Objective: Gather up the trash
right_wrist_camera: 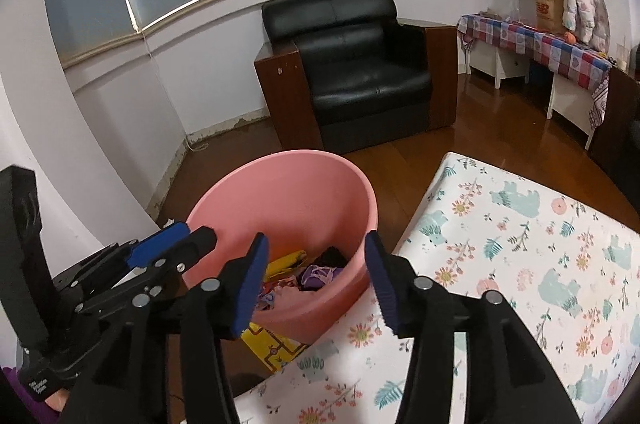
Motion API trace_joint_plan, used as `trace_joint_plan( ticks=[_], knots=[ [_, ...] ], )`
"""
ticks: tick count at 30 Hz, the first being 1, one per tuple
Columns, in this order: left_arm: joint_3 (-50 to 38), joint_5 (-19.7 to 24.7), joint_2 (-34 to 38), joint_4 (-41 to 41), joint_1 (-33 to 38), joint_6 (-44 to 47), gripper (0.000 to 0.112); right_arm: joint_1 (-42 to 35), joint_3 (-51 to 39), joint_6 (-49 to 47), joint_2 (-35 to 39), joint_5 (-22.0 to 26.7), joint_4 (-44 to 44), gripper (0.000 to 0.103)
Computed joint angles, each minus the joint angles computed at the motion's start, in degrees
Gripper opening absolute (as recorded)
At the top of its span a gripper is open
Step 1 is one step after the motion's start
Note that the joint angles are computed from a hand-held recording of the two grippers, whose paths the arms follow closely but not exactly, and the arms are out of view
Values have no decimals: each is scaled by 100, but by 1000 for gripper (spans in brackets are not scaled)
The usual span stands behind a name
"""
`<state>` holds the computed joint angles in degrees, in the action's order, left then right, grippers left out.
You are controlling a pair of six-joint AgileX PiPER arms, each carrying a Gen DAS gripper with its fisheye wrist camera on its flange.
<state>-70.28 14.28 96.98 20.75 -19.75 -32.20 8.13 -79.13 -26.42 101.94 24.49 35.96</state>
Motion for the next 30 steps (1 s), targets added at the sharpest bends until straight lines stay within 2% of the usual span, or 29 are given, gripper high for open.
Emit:
trace_joint_plan(
  ticks=[4, 12, 17, 22, 30],
  knots=[
    [-102, 276, -28, 282, -162, -339, 35, -68, 563, -436, -407, -191, 417, 57],
    [-330, 802, -56, 416, -472, -668, 35, -116, 1717, -1030, -1266, -727, 806, 59],
    [-257, 878, -143, 883, -724, -1131, 35, -221, 2265, -1449, -1723, -977, 1229, 61],
    [-202, 1005, -218, 1341, -1094, -1574, 35, -471, 2643, -2116, -2024, -917, 2030, 65],
    [-81, 1195, -318, 1797, -1607, -2078, 35, -819, 3152, -2463, -2513, -961, 2441, 72]
  ],
)
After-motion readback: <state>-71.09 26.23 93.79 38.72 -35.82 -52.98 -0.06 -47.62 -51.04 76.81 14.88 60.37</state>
